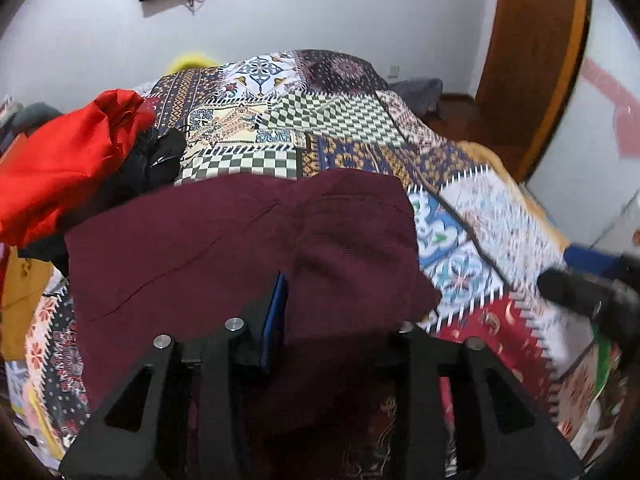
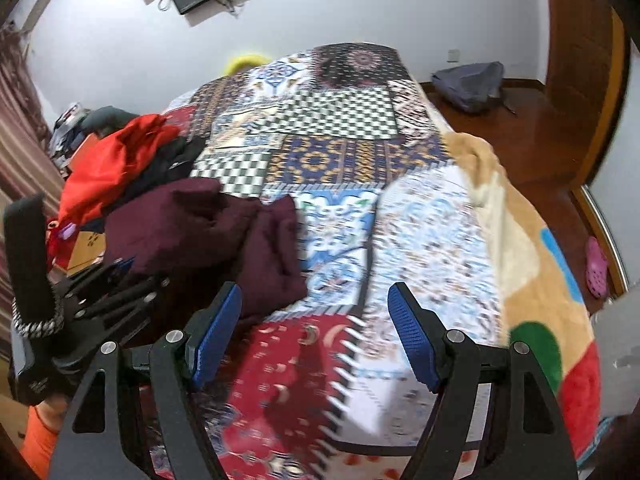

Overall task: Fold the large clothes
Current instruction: 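Grasp the folded maroon bundle with both grippers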

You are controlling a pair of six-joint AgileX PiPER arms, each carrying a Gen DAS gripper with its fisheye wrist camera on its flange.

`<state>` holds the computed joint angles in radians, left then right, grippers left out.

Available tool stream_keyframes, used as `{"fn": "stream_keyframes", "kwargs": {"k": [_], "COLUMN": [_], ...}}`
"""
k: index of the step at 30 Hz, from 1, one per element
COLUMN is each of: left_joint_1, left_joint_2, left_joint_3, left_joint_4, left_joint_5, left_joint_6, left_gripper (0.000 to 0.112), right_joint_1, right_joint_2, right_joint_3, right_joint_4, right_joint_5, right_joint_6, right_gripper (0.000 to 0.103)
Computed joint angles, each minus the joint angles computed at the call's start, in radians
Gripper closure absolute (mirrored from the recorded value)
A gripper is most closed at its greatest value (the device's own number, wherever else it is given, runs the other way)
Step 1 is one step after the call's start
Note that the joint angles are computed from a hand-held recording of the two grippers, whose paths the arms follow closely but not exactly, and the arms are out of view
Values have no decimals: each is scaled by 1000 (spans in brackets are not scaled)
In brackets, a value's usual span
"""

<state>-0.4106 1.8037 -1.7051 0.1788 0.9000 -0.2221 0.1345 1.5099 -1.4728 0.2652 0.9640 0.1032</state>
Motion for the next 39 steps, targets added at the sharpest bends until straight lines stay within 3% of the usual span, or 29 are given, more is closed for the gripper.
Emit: {"fn": "stream_keyframes", "kwargs": {"k": [2, 10, 13, 16, 20, 27, 30, 33, 36, 39], "left_joint_1": [3, 102, 147, 194, 274, 455, 470, 478, 477, 500], "left_joint_2": [-29, -190, -232, -276, -294, -262, -268, -288, -314, -294], "left_joint_3": [8, 105, 124, 165, 200, 261, 335, 420, 475, 499], "left_joint_4": [-54, -340, -339, -283, -195, -326, -347, -386, -389, -461], "left_joint_5": [15, 39, 30, 3, -3, 34, 10, -36, -74, -44], "left_joint_6": [49, 231, 243, 253, 242, 360, 367, 397, 409, 461], "left_gripper": [61, 42, 39, 25, 25, 25, 24, 23, 15, 11], "right_joint_1": [-10, 7, 45, 90, 155, 208, 198, 130, 72, 70], "right_joint_2": [-15, -59, -45, -1, 78, 239, 320, 344, 317, 304], "right_joint_3": [9, 18, -21, -85, -196, -408, -477, -428, -312, -249], "right_joint_4": [-3, 23, 23, 18, -2, 18, -8, 93, 180, 169], "right_joint_5": [10, 17, 20, 33, 62, 149, 220, 245, 216, 196], "right_joint_6": [0, -22, -33, -31, -11, -50, -29, -65, -118, -162], "right_gripper": [31, 31, 31, 31, 31, 31, 31, 28, 23, 20]}}
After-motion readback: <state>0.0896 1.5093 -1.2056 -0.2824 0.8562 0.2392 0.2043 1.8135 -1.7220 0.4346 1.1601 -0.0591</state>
